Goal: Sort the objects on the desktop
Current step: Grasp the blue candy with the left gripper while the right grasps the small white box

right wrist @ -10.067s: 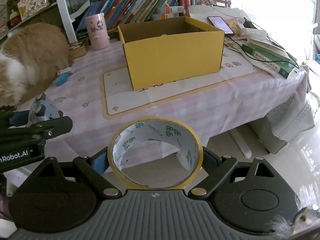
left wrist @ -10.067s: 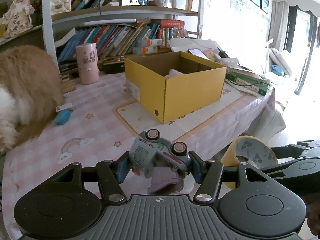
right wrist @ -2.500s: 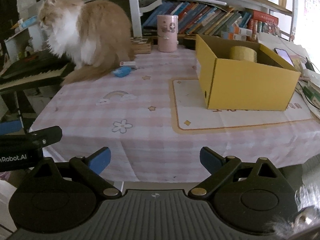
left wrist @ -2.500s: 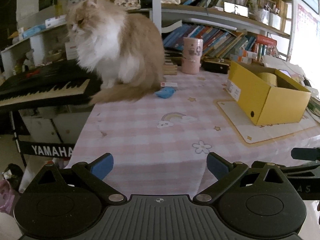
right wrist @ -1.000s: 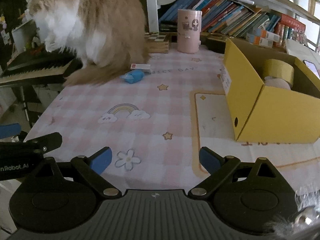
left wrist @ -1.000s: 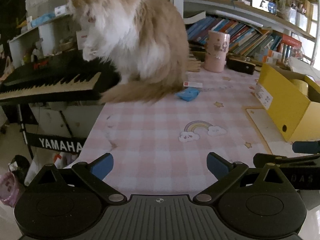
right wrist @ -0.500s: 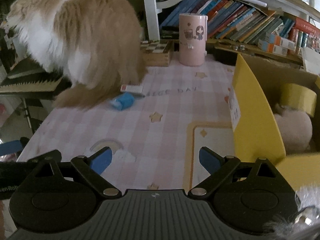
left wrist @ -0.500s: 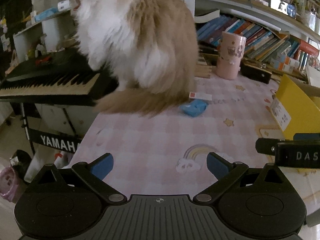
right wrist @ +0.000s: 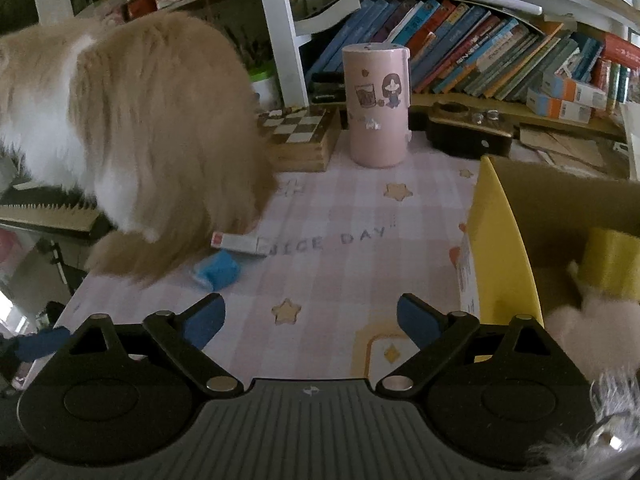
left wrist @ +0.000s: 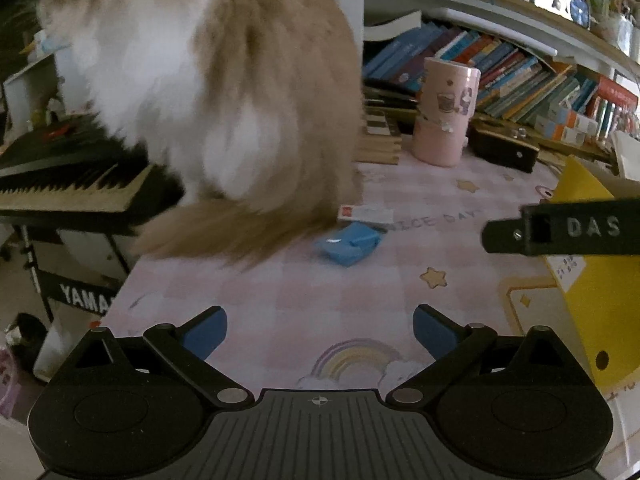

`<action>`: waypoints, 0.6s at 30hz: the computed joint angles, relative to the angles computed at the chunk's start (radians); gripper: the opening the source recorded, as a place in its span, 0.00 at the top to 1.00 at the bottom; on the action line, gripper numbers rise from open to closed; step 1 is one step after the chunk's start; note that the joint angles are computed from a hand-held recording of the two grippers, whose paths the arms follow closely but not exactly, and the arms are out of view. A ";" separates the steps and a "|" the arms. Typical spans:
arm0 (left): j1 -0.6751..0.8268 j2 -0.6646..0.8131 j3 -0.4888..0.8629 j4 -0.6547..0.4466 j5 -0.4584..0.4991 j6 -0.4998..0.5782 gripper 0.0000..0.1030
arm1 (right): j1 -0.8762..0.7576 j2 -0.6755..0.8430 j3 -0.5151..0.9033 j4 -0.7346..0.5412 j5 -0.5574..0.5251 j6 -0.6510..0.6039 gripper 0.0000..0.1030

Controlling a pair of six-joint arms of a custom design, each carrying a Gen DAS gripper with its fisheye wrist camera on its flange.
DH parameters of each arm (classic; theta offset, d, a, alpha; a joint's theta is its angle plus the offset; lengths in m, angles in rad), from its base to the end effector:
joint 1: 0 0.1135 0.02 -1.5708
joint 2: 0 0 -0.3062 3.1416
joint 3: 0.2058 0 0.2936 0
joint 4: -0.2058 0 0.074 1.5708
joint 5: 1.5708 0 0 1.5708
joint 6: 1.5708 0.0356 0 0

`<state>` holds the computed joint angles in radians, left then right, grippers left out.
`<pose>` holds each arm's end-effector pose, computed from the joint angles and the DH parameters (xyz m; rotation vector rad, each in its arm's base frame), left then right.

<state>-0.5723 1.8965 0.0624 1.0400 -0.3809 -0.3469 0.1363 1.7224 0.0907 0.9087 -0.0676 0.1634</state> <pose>0.1552 -0.0843 0.0341 0.0780 2.2932 -0.0199 0.1887 0.0283 0.0532 -0.0039 2.3028 0.2321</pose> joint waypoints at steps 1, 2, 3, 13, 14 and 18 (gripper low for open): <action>-0.005 0.010 0.019 -0.009 -0.001 0.005 0.03 | -0.012 0.008 0.016 -0.010 -0.013 -0.009 0.11; -0.007 0.019 0.034 -0.014 0.000 0.009 0.03 | -0.021 0.014 0.030 -0.019 -0.022 -0.015 0.11; -0.009 0.028 0.049 -0.019 0.000 0.011 0.03 | -0.032 0.023 0.045 -0.026 -0.034 -0.024 0.11; 0.028 0.173 0.204 -0.025 0.012 0.033 0.14 | -0.070 0.121 0.159 -0.081 -0.093 -0.087 0.12; 0.038 0.187 0.221 -0.025 0.016 0.039 0.16 | -0.074 0.126 0.169 -0.085 -0.095 -0.089 0.12; 0.082 0.245 0.295 -0.033 0.040 0.054 0.20 | -0.084 0.134 0.199 -0.106 -0.097 -0.090 0.12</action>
